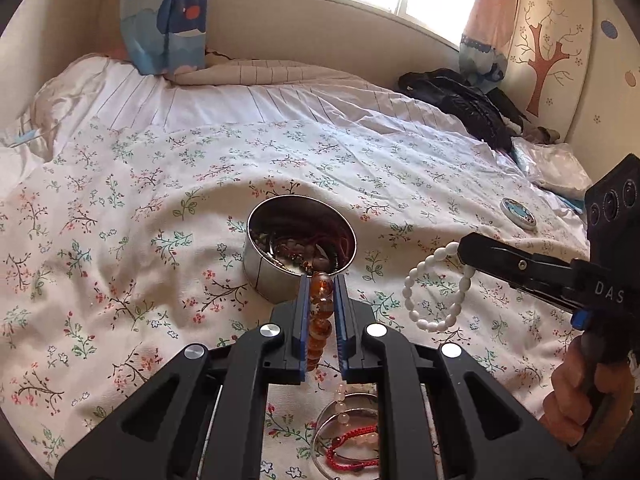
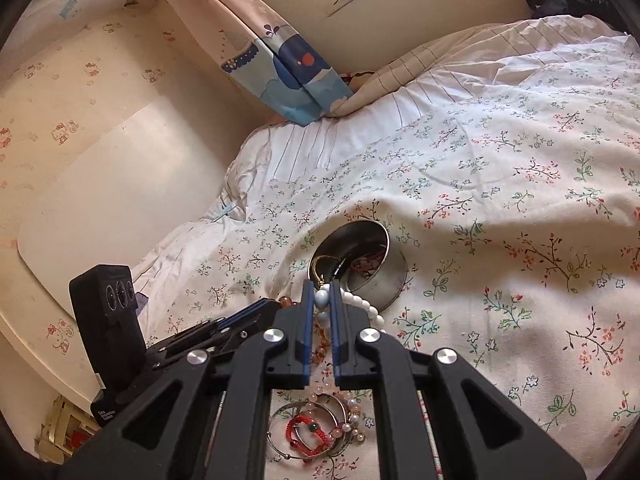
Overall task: Organize jewelry
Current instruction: 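Carry both bead bracelets over the tin and open both grippers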
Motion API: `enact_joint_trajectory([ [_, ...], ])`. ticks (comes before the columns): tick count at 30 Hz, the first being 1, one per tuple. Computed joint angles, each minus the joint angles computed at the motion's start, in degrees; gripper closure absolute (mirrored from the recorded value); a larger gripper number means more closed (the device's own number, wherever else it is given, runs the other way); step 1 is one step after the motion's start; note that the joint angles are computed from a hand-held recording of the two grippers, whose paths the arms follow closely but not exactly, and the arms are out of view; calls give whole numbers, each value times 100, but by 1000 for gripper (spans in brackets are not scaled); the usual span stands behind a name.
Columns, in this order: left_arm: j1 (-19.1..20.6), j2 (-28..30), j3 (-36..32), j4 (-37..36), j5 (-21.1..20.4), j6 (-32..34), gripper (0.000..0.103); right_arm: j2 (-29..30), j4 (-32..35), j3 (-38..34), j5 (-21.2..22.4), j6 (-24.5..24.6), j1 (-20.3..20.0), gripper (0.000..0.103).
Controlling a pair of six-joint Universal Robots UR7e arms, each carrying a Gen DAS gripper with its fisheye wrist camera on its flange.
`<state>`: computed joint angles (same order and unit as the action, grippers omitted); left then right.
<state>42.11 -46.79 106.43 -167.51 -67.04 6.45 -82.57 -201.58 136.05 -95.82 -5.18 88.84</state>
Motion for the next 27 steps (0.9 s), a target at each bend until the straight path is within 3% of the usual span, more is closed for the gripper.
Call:
enact_joint_trajectory([
  [11,-111,186,-116,-529,378,254,92,219,-176,-225,154,-57,55,95],
  [27,-108,316,-304,-972,423,310,92,487,-339,-512,338,-148,88,94],
])
